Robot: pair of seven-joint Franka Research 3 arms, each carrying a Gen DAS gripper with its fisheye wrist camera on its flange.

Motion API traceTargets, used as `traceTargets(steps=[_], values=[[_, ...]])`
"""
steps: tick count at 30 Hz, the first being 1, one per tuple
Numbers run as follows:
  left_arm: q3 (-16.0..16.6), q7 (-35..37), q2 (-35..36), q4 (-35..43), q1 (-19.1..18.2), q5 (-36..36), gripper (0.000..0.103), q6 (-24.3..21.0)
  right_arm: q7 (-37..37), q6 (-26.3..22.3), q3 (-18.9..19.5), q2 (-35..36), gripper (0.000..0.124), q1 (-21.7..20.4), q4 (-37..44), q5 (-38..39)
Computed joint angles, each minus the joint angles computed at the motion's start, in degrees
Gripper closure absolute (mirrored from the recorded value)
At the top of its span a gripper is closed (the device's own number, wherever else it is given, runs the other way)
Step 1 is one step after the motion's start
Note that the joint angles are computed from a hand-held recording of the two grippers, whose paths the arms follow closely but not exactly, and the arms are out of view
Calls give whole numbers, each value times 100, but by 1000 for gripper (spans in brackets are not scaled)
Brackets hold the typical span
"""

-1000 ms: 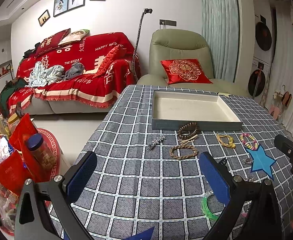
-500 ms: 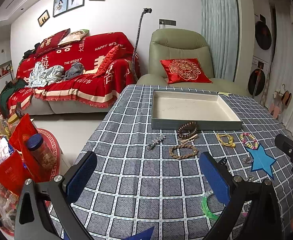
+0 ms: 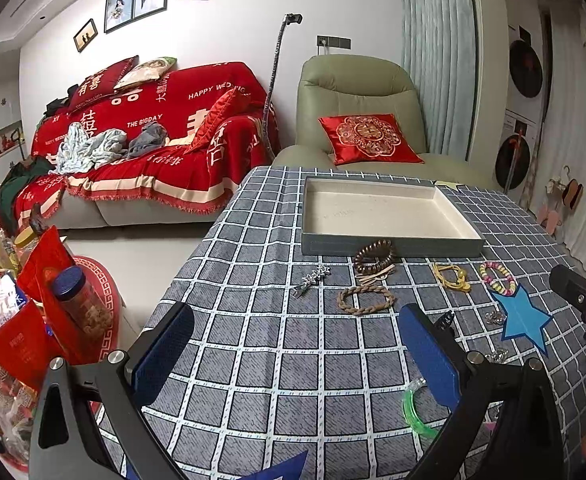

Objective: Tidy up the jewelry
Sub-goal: 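Grasp the green bangle with the left tool while the right tool grasps the heart pendant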

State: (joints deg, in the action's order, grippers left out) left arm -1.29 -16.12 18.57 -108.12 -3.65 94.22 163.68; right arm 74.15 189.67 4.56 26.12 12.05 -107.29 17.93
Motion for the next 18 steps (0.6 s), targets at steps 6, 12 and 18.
traceTargets(steps=[6,12,18], values=[[2,156,65,19,2,-107,0,113,50,-90,-191,0,21,146,-11,40],[22,1016,193,27,63,-902,0,484,244,-452,-550,92,21,356,96,95],[-226,3011,434,-44,264,-2817,0,749,548,-1030,-821,284,21,422,335,-55]])
